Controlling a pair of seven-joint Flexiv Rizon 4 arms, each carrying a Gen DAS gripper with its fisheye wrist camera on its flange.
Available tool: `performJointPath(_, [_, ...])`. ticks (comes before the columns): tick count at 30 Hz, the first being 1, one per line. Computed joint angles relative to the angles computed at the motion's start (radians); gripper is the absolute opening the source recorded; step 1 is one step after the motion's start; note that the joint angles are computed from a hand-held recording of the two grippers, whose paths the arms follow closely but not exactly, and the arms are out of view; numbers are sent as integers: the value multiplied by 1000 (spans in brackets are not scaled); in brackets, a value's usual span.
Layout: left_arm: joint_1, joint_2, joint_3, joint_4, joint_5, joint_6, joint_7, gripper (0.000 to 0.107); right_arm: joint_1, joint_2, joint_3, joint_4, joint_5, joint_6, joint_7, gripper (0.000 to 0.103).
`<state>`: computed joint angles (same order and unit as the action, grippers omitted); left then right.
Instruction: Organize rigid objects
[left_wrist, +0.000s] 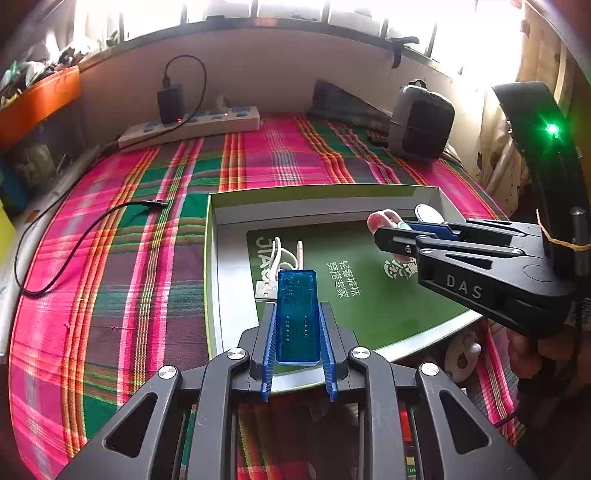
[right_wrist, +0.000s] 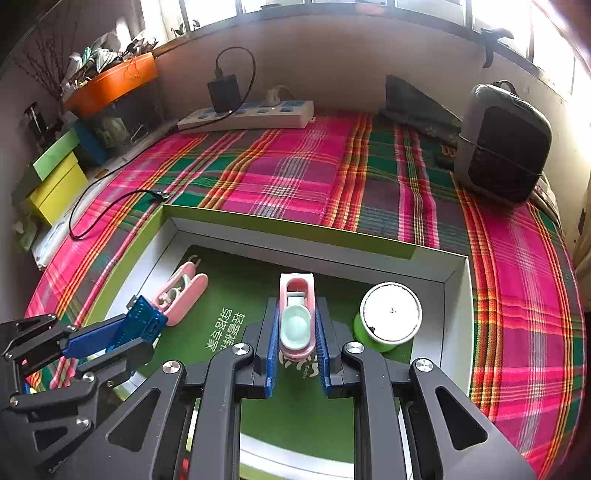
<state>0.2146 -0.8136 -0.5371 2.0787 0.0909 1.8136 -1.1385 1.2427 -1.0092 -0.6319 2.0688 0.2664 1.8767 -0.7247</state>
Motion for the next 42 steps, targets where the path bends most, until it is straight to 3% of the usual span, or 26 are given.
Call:
performJointPath(31, [17, -22, -23, -14, -27, -34, 24, 24, -33, -18, 19, -32, -11, -1, 5, 22])
performJointPath(35, [25, -28, -32, -13, -24, -35, 29, 28, -23, -22, 10, -30, -2, -2, 13, 28])
performJointPath(42, [30, -23, -36, 0, -16, -12, 23, 37, -6, -23, -1, -21, 10, 4, 20, 29])
